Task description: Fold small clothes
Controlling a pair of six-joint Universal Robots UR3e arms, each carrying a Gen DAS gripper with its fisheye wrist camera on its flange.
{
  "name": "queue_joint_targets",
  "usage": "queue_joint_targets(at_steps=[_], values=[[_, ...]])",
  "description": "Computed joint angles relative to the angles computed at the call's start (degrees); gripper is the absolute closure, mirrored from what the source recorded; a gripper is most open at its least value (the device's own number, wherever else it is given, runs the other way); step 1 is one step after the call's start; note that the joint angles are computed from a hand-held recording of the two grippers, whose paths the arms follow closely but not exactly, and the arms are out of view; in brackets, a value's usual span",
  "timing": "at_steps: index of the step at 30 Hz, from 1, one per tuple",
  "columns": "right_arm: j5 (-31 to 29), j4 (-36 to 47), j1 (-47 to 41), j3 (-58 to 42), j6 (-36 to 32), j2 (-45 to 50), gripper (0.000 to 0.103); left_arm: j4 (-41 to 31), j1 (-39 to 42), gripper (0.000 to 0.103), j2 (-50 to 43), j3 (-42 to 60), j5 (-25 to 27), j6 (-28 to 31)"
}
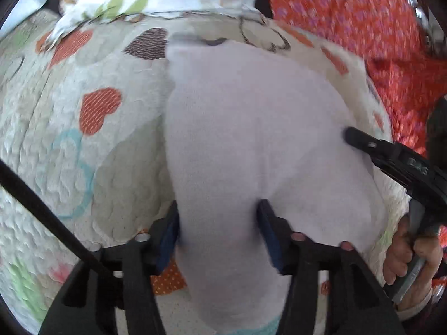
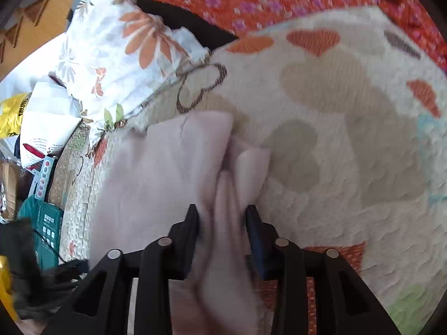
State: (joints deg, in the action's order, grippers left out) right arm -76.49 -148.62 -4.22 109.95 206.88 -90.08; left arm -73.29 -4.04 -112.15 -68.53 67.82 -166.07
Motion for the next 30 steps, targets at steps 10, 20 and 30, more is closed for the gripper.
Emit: queue_joint_targets(at_steps=[10,20,30], values=[[7.10,-2.02,2.99,1.92,-2.00,-4.87,0.073,4.80,7.56,0.026,9.16,-14.06,-5.52,3.84],[-9.02,6.58,3.20,2.84,3.03,-11.86,0.075,42.01,4.67,0.020,26.95,-37.04,3.70,-1.14],[-25.65,6.92,20.88,-2.08,9.80,-12.97,0.061,51.55,11.33,0.000,51.11,-50.44,6.12,-4.33]])
